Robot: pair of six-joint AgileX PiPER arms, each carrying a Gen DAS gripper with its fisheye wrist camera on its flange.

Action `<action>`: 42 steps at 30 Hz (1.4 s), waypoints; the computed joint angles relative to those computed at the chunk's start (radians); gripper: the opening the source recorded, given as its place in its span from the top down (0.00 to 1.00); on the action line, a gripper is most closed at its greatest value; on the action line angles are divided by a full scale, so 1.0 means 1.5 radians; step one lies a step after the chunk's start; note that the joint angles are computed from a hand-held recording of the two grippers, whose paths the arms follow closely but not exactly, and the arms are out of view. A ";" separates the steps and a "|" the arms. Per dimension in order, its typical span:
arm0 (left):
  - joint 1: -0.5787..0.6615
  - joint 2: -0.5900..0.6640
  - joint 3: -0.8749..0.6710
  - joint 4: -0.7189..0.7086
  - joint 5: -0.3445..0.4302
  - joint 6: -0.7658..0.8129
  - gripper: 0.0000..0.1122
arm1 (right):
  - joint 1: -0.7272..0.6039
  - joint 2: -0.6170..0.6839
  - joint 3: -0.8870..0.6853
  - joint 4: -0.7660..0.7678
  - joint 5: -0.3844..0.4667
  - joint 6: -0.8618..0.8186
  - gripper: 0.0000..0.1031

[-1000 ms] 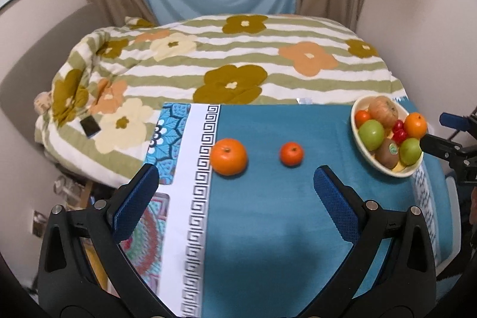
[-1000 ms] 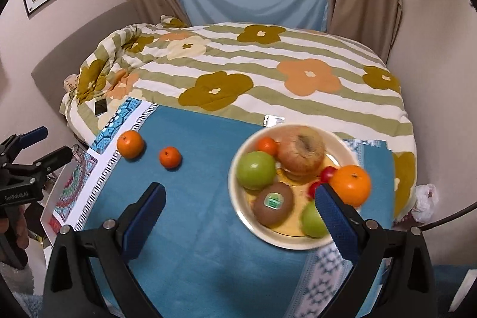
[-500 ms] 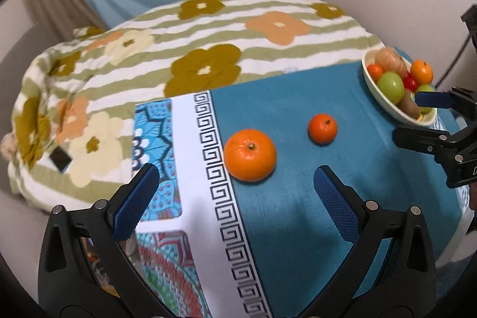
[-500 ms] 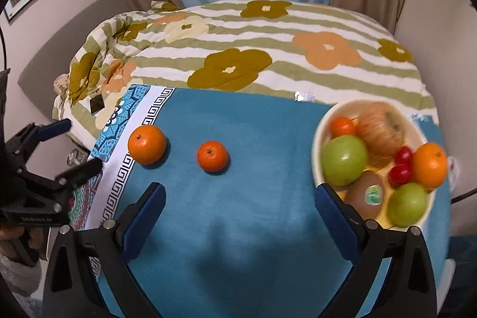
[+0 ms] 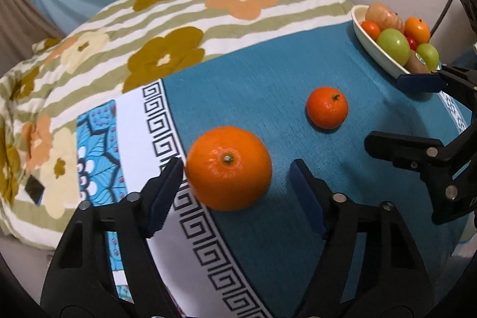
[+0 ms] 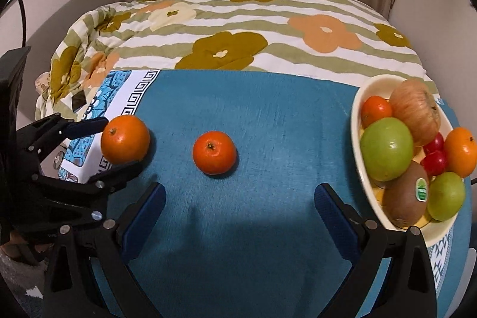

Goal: Organize fruits
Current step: 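Withdraw both tools from the plate toward the last two oranges, then grasp the large orange with the left tool while the right tool grasps the tangerine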

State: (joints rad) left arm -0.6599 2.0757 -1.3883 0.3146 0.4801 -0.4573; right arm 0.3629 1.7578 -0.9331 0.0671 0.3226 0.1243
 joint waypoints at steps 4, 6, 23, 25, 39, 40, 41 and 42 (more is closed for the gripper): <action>0.008 0.017 -0.014 -0.006 0.014 0.014 0.42 | 0.006 0.018 -0.014 -0.004 -0.001 0.004 0.10; 0.016 0.015 -0.009 -0.030 0.003 0.038 0.42 | 0.008 0.030 -0.026 -0.003 -0.001 0.000 0.12; 0.026 -0.014 0.031 -0.014 0.008 0.025 0.43 | 0.011 0.096 -0.090 0.041 0.005 -0.049 0.40; 0.028 -0.022 0.044 -0.005 0.005 0.009 0.43 | 0.013 0.098 -0.093 0.040 0.007 -0.048 0.42; 0.026 -0.090 0.094 0.020 0.013 -0.070 0.43 | 0.018 0.043 -0.073 0.053 0.022 -0.069 0.66; 0.025 -0.100 0.095 0.019 0.017 -0.071 0.43 | 0.016 0.034 -0.068 0.057 0.022 -0.070 0.66; 0.023 -0.104 0.094 0.021 0.021 -0.075 0.43 | 0.014 0.026 -0.064 0.061 0.023 -0.073 0.66; 0.020 -0.111 0.091 0.020 0.030 -0.075 0.43 | 0.012 0.013 -0.057 0.061 0.024 -0.071 0.66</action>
State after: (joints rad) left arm -0.6294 1.9089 -1.2519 0.3452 0.5254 -0.5705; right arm 0.3815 1.7774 -1.0181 0.1585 0.3579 0.0182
